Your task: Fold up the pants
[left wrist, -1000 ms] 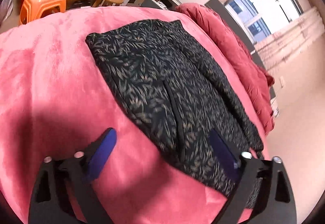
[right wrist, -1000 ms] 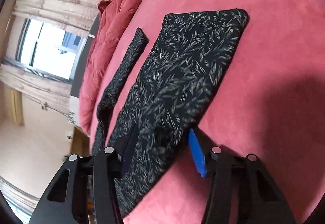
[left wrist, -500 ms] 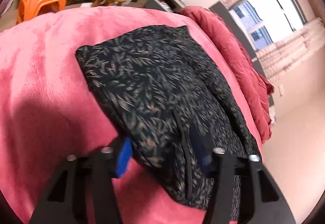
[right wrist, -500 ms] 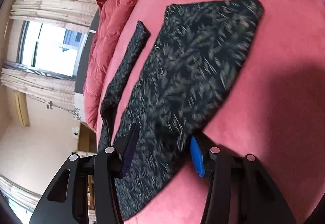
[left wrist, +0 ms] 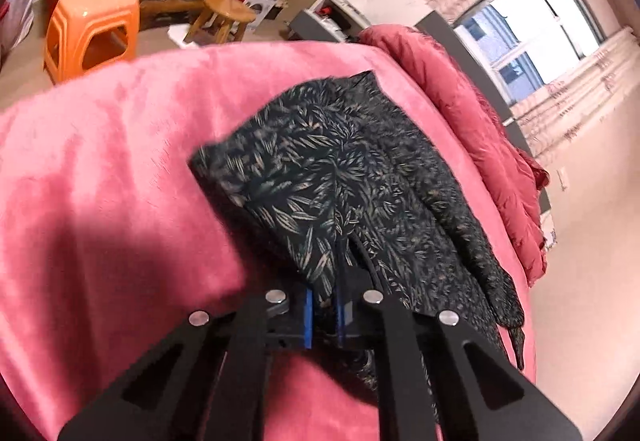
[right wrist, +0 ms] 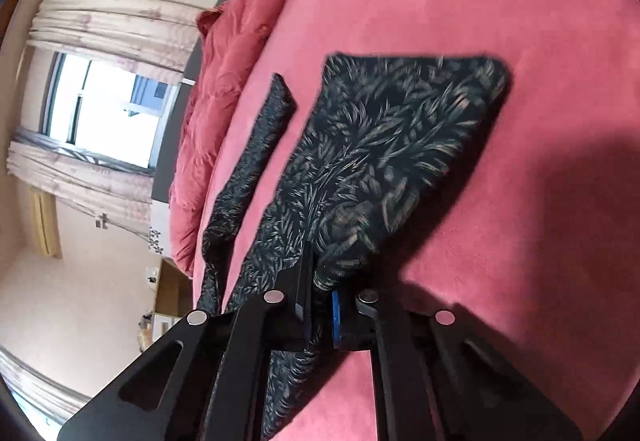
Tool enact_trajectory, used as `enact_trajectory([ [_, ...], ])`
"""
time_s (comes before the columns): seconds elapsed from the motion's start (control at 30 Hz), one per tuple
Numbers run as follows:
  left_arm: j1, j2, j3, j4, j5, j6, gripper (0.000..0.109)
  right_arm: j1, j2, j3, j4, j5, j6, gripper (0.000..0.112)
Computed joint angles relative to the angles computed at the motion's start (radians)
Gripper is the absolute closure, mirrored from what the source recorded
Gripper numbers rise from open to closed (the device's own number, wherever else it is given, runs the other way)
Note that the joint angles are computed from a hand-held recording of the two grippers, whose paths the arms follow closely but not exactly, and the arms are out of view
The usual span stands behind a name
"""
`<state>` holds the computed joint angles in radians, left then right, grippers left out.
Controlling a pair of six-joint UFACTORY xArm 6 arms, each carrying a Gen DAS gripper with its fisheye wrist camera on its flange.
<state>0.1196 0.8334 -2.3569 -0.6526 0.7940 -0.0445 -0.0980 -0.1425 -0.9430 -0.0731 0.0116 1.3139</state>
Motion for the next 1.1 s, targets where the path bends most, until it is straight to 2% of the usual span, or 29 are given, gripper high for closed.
enact_trajectory([
  [0.1,0.007,-0.122,0.184,-0.054,-0.057,0.097,0.102,-0.025,-0.064,0.051,-0.213,-0.009,0.204,0.108],
  [0.17,0.014,-0.184,0.280,-0.091,-0.078,0.135,0.102,-0.031,-0.096,0.064,-0.289,0.024,0.263,0.108],
  [0.27,0.026,-0.263,0.408,-0.143,-0.091,0.181,0.102,-0.033,-0.119,0.076,-0.301,0.050,0.278,0.108],
  [0.33,0.030,-0.318,0.494,-0.175,-0.110,0.215,0.102,-0.034,-0.132,0.074,-0.353,0.075,0.342,0.108],
  [0.47,0.039,-0.397,0.605,-0.205,-0.129,0.262,0.102,-0.023,-0.201,0.083,-0.521,0.202,0.457,0.108],
  [0.53,0.040,-0.441,0.659,-0.217,-0.140,0.278,0.102,0.004,-0.226,0.067,-0.570,0.308,0.480,0.108],
  [0.63,0.032,-0.488,0.725,-0.210,-0.169,0.300,0.102,0.018,-0.247,0.071,-0.578,0.374,0.520,0.108],
  [0.8,0.026,-0.458,0.734,-0.169,-0.176,0.291,0.101,0.014,-0.214,0.067,-0.399,0.416,0.400,0.108],
  [0.93,0.029,-0.428,0.706,-0.174,-0.170,0.288,0.093,-0.008,-0.215,0.097,-0.378,0.345,0.421,0.106],
  [1.0,0.034,-0.413,0.684,-0.189,-0.173,0.271,0.083,-0.022,-0.221,0.118,-0.395,0.306,0.454,0.102],
  [1.1,0.037,-0.402,0.671,-0.165,-0.204,0.210,0.081,-0.028,-0.221,0.122,-0.416,0.306,0.476,0.102],
])
